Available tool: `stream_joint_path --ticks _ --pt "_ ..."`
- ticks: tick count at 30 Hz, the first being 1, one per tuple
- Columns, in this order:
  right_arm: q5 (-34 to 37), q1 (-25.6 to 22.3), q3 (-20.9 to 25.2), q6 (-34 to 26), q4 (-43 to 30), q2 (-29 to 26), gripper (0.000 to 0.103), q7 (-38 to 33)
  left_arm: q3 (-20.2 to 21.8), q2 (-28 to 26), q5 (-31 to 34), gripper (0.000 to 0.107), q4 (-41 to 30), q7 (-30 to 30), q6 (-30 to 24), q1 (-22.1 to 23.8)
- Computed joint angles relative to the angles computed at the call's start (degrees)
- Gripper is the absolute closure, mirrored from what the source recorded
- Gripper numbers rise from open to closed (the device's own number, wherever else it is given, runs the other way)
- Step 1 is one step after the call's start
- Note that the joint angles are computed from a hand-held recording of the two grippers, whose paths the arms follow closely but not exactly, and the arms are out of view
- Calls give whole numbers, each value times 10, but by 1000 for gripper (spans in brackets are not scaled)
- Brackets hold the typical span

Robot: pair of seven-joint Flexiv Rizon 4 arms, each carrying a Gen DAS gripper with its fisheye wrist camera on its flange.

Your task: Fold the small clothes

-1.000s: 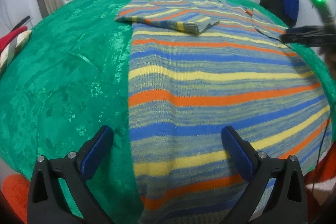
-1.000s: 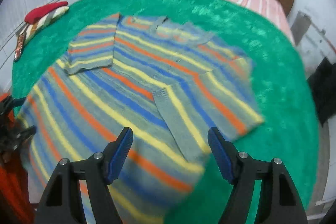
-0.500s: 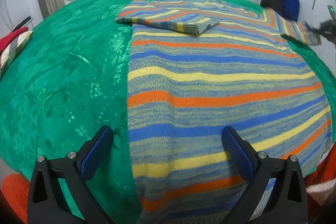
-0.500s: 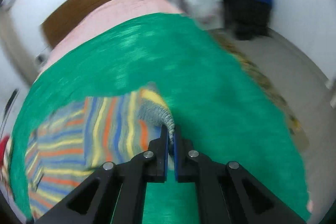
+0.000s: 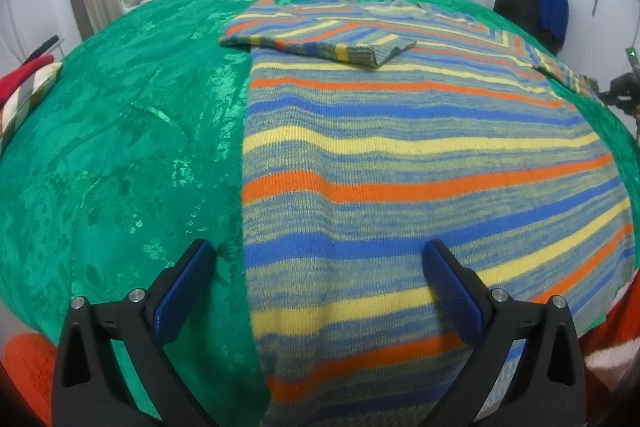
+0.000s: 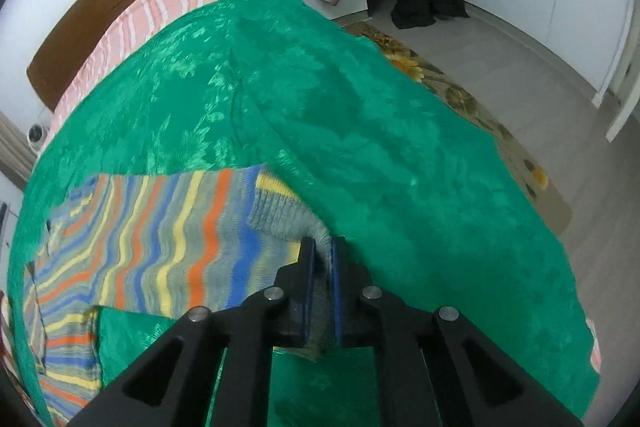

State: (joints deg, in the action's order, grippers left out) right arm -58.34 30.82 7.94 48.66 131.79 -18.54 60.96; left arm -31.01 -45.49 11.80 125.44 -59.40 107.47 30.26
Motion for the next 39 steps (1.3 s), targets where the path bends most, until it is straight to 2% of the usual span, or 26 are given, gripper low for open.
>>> stream_joint_path --ticks 2,4,7,8,9,10,11,12,13,15,16,17,18,22,24,28,30,32,34,36,39 --pt "17 7 10 -27 9 19 88 14 2 0 0 4 0 -1 2 -2" --pt "-2 9 13 -31 13 34 88 19 5 1 -1 4 0 -4 5 -5" --pt "-112 -7 -4 36 6 27 88 36 10 1 0 4 1 -9 11 -10" --pt "-143 -11 -8 54 0 19 85 43 11 2 1 4 1 -10 12 -10" --pt "-164 -16 -10 72 -8 6 78 47 11 1 3 4 2 -11 13 -10" --pt "-166 -16 -11 87 -14 -8 70 42 10 1 4 4 2 -13 13 -8" --pt "-129 -20 1 94 -20 -26 69 14 8 0 7 4 2 -13 13 -6" --pt "-84 -14 10 85 -23 -37 74 -12 7 -1 9 4 3 -12 13 -4" --pt "-68 -2 10 70 -20 -38 84 -13 7 -2 11 4 3 -12 13 -3" --pt "-43 25 13 26 -16 -27 86 -2 9 0 12 4 4 -12 14 -4" --pt "-16 39 22 -4 -21 -23 79 -11 12 1 12 4 4 -12 16 -7" --pt "35 58 38 -59 -39 -21 77 -39 20 3 11 4 4 -13 20 -15" --pt "52 71 42 -90 -49 -20 74 -53 26 5 10 4 4 -15 23 -21" --pt "50 127 54 -172 -83 -22 50 -62 46 11 10 4 4 -21 31 -41" --pt "39 152 55 -201 -109 -37 47 -60 44 11 13 4 2 -21 27 -39" --pt "7 193 46 -219 -162 -83 46 -60 36 12 19 4 2 -14 16 -29" --pt "1 211 39 -229 -194 -111 45 -71 26 29 14 5 7 -8 -7 -21" --pt "1 229 32 -239 -226 -139 45 -89 -11 40 19 5 22 -4 -4 15" --pt "5 245 26 -249 -252 -160 45 -110 -82 42 36 5 34 1 -6 80" --pt "3 262 19 -257 -270 -176 45 -125 -161 46 40 5 27 14 -36 135" --pt "-13 275 6 -256 -283 -189 45 -135 -225 40 24 4 -13 61 -92 149"
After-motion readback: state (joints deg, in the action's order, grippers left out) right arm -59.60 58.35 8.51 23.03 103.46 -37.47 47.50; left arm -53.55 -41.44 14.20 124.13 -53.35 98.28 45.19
